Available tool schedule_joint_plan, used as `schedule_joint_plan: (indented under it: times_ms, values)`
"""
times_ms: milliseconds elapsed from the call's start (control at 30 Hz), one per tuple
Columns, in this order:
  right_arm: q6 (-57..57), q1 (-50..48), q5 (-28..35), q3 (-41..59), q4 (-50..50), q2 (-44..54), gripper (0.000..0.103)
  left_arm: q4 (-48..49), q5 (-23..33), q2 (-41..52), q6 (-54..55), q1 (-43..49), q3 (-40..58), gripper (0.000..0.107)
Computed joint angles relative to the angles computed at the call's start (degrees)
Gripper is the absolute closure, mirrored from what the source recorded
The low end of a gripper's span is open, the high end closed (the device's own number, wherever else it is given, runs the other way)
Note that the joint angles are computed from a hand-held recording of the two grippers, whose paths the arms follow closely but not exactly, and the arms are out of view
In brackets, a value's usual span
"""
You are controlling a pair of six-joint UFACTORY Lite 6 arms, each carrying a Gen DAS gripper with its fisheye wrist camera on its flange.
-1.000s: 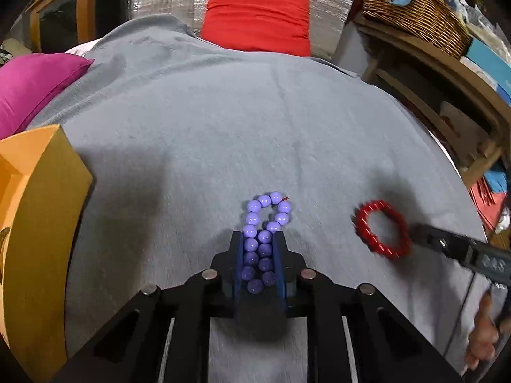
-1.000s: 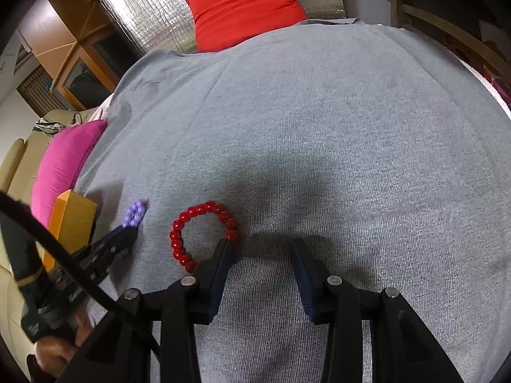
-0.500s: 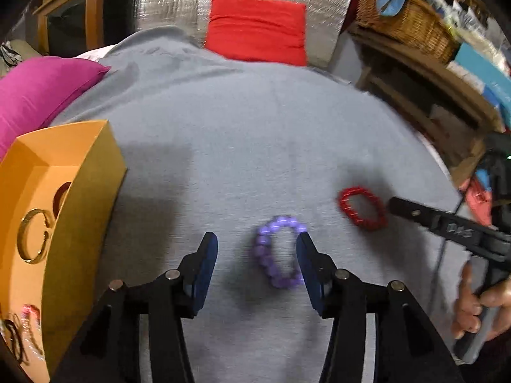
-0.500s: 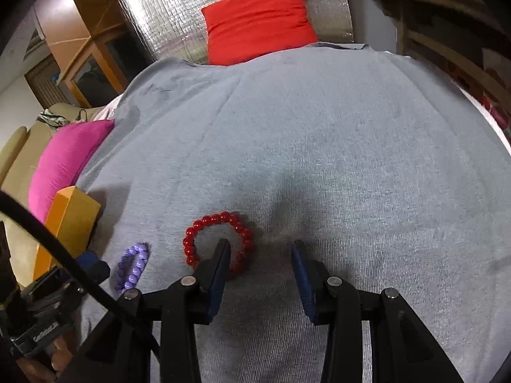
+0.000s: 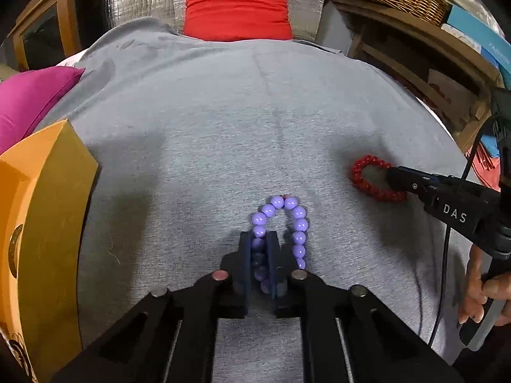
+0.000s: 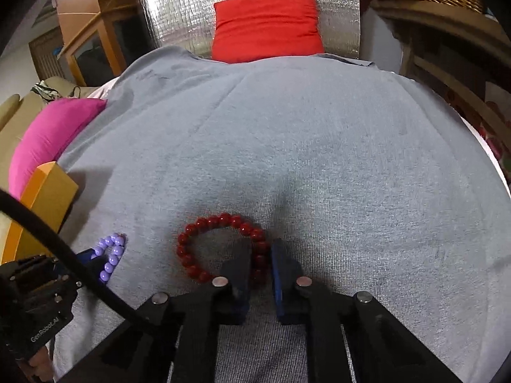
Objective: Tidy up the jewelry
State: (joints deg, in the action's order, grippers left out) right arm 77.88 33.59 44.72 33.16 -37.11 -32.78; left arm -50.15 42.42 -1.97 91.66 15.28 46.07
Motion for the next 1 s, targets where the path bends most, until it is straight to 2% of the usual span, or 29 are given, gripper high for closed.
schedule_joint_plan:
  times_ms: [300, 467, 600, 667, 1000]
  values:
    - [-5.2, -3.3, -0.1, -2.1, 4.5, -8.2, 0.092, -3.0, 5.3, -0.1, -1.0, 3.0, 2.7, 0.098]
    - [-8.4, -5.8, -0.4, -2.8, 7.2, -10.6, 0.092, -3.7, 5.4, -0.3, -0.3, 2.4, 2.5, 0.098]
    - [-10.9, -8.1, -2.1, -3.5, 9.6, -9.9, 0.092, -2.8, 3.0, 0.5, -0.5, 0.9, 1.9, 0.098]
    - [-10.9, -8.0, -1.4, -4.1, 9.6, -11.1, 0.092, -3.3, 2.6, 0.8, -0.9, 0.7, 2.3, 0.098]
    - [-4.3, -3.0, 1.2, -3.2, 4.2, -15.2, 0.092, -6.0, 7.9, -0.9, 0.8, 5.0, 3.2, 0.098]
